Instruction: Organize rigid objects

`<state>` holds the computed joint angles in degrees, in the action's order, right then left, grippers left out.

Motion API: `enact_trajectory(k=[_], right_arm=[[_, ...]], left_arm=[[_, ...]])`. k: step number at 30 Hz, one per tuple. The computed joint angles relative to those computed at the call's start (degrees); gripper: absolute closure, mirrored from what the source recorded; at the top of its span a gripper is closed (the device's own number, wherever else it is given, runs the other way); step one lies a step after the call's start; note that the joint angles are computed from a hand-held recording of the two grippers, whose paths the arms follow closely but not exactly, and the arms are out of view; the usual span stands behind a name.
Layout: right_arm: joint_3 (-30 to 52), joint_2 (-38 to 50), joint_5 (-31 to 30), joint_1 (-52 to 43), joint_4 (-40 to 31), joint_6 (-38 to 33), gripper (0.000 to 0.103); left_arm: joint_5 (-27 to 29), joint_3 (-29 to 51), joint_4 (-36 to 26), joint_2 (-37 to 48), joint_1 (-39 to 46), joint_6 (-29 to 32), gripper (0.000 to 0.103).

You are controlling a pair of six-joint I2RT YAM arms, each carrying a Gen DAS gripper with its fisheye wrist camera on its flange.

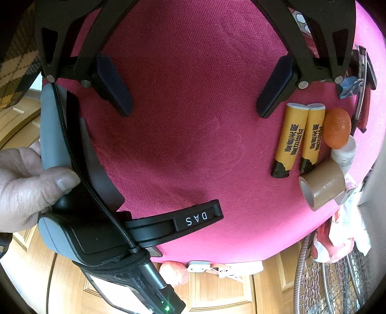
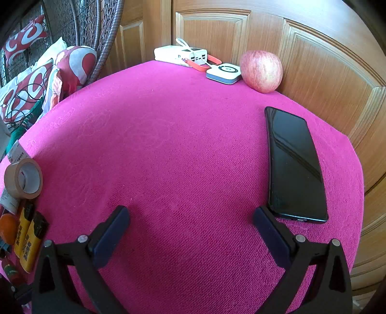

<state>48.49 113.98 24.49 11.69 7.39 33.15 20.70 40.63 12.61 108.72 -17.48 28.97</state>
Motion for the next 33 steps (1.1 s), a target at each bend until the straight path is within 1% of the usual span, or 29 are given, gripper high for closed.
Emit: enact_trajectory(k=[33], right_arm=[[0.41, 0.21, 0.0, 0.03, -0.27, 0.02, 0.0]], left_arm=[[-0.11, -0.6, 1.65, 0.04, -0.01, 0.05, 0.0]])
